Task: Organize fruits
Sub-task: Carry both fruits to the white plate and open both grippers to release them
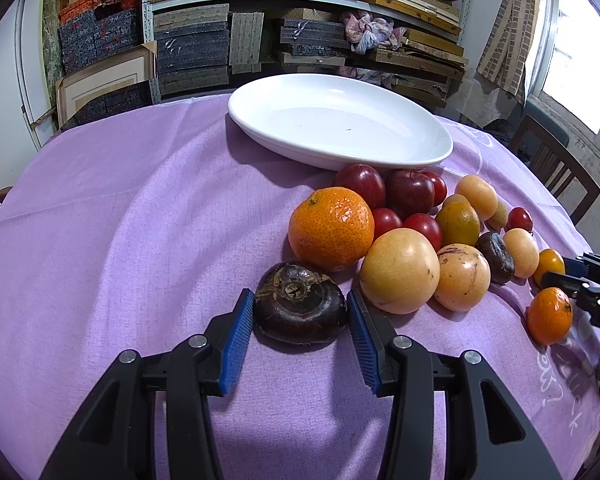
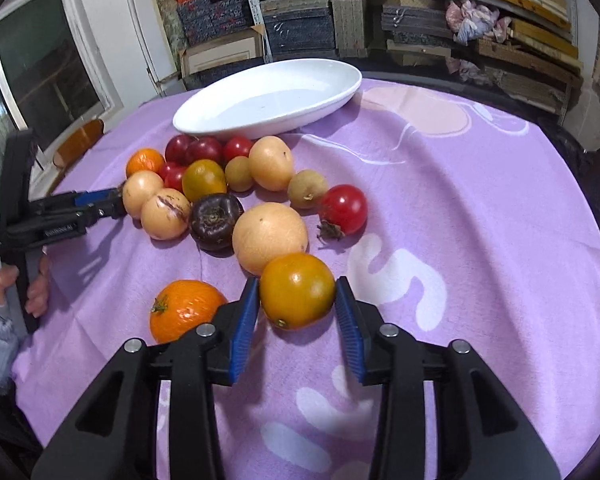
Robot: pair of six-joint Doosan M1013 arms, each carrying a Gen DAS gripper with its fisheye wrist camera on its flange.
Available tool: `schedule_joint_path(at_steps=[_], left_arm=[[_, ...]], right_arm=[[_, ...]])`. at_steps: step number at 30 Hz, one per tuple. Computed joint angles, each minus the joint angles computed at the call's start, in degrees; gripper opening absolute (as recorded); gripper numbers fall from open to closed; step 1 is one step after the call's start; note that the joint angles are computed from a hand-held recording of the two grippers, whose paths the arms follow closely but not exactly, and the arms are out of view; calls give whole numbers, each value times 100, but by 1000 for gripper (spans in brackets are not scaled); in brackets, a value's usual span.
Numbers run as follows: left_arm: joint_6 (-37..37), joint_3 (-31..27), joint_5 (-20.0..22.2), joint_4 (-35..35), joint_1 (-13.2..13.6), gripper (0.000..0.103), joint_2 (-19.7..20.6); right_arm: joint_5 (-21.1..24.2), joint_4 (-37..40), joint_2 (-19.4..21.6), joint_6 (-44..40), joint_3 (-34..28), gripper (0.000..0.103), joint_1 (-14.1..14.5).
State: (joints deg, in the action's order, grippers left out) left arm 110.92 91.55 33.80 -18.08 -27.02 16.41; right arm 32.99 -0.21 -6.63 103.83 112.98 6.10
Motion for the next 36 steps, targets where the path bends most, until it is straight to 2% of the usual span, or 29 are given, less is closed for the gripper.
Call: schedule_joint_path(at_steps=[4, 8, 11, 15, 21, 26, 30, 32, 36], left_arm=[[46, 12, -24, -61, 8, 47, -8], [250, 192, -432, -134, -32, 47, -145], [698, 225, -540, -629, -9, 47, -219], [465, 85, -500, -448, -16, 47, -153], [160, -37, -69, -328, 76, 45, 32], [303, -12, -102, -320, 38, 45, 15], [534, 79, -321, -655, 84, 45, -133], [636, -31, -350, -814, 114, 45, -164], [414, -609, -415, -493, -15, 45, 14]], right_arm=[[-135, -24, -29, 33, 51, 38, 14], [-250, 391, -112, -264, 56, 38, -74], [-353, 655, -96, -528, -96, 38, -139], [-453, 745, 50, -764, -390, 38, -121], [-432, 938, 161, -991, -495, 38, -32], [-424, 1099, 173, -1030, -424, 38, -111], [-456, 1117, 149, -1036, -397, 38, -183], [-431, 1048, 219, -1025, -517, 38, -203], [-397, 1141, 564, -1241, -1016, 38, -235]])
